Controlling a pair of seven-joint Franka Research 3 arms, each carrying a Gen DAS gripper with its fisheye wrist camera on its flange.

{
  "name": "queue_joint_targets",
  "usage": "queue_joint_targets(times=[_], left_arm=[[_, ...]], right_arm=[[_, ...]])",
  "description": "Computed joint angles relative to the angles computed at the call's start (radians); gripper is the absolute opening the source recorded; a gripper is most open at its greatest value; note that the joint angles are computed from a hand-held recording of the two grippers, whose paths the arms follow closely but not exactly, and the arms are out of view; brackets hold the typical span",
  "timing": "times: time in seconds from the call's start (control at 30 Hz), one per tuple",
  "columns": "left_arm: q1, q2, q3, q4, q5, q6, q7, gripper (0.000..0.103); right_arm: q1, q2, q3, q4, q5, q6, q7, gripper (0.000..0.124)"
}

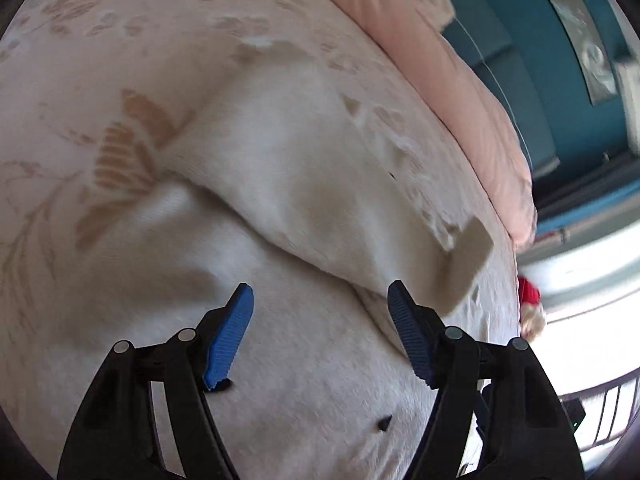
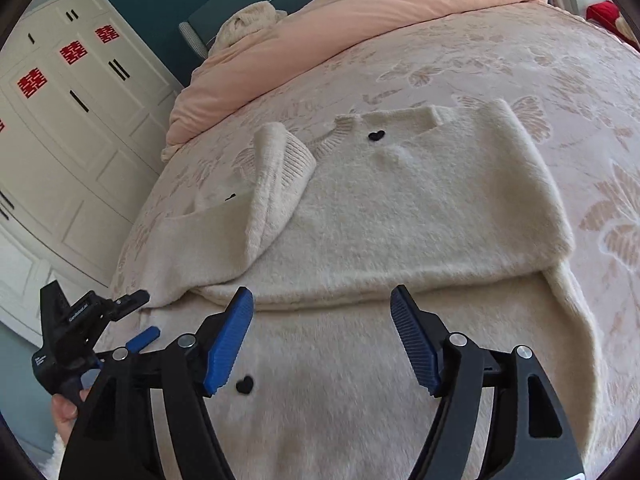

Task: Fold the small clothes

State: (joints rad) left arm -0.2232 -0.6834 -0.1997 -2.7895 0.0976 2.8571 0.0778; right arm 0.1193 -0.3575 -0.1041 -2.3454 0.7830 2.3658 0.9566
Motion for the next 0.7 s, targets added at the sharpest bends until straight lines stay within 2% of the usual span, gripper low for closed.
queue_joint_targets(times=[0.1,0.17,0.23,0.27,0.3,0.33,0.37,0.4,0.43,0.47,0.5,0.53,0.57,0.6,0.63,0.7], left_arm=[[0.040,-0.009,0.050,-0.026,-0.019,0.026,-0.011,0.067],[0.028,0.013,0.096,-0.028,-0.050,0.050,0.005,0.067],[0.009,0.030,0.127,-0.019,-0.087,0.037,0.020,0.059],[0.020,0.033,0.118,-0.008,-0.093,0.015,0.015,0.044],[0.037,0.030,0.106,0.006,-0.087,-0.022,0.018,0.023],[0.061,0.021,0.092,0.010,-0.076,-0.030,0.015,0.008],[0.087,0.001,0.071,0.000,-0.058,-0.005,0.009,0.007],[0.110,-0.015,0.056,0.007,-0.032,-0.023,0.018,0.007],[0.128,-0.017,0.047,0.020,-0.007,-0.042,0.033,0.007],[0.119,-0.010,0.055,0.029,0.001,-0.053,0.056,0.007],[0.094,0.017,0.073,0.043,-0.003,-0.061,0.088,0.007],[0.076,0.052,0.089,0.057,-0.012,-0.073,0.117,0.007],[0.075,0.085,0.081,0.074,-0.016,-0.101,0.121,0.007],[0.071,0.111,0.077,0.083,-0.025,-0.111,0.124,0.007],[0.074,0.111,0.065,0.078,-0.027,-0.116,0.115,0.007],[0.109,0.104,0.019,0.093,0.013,-0.146,0.087,0.007]], right_arm=[[0.042,0.137,0.026,0.112,0.060,0.013,0.019,0.070],[0.057,0.225,0.048,0.190,0.071,0.026,0.083,0.071],[0.060,0.293,0.083,0.243,0.015,0.085,0.179,0.067],[0.061,0.321,0.093,0.268,-0.019,0.103,0.218,0.052],[0.058,0.345,0.098,0.299,-0.066,0.093,0.256,0.010],[0.053,0.350,0.098,0.313,-0.043,0.094,0.256,0.009],[0.063,0.319,0.074,0.311,0.051,0.101,0.212,0.007],[0.042,0.274,0.081,0.290,0.186,0.111,0.103,0.006],[0.040,0.229,0.065,0.267,0.265,0.114,0.022,0.006],[0.069,0.185,0.019,0.230,0.338,0.129,-0.061,0.006],[0.086,0.172,-0.014,0.206,0.340,0.141,-0.085,0.006],[0.072,0.193,-0.013,0.192,0.272,0.141,-0.043,0.006],[0.034,0.249,0.005,0.212,0.134,0.092,0.067,0.006],[-0.021,0.293,0.046,0.209,0.058,0.056,0.129,0.005],[-0.041,0.303,0.053,0.205,0.052,0.030,0.135,0.005],[-0.031,0.249,0.025,0.183,0.177,0.025,0.043,0.005]])
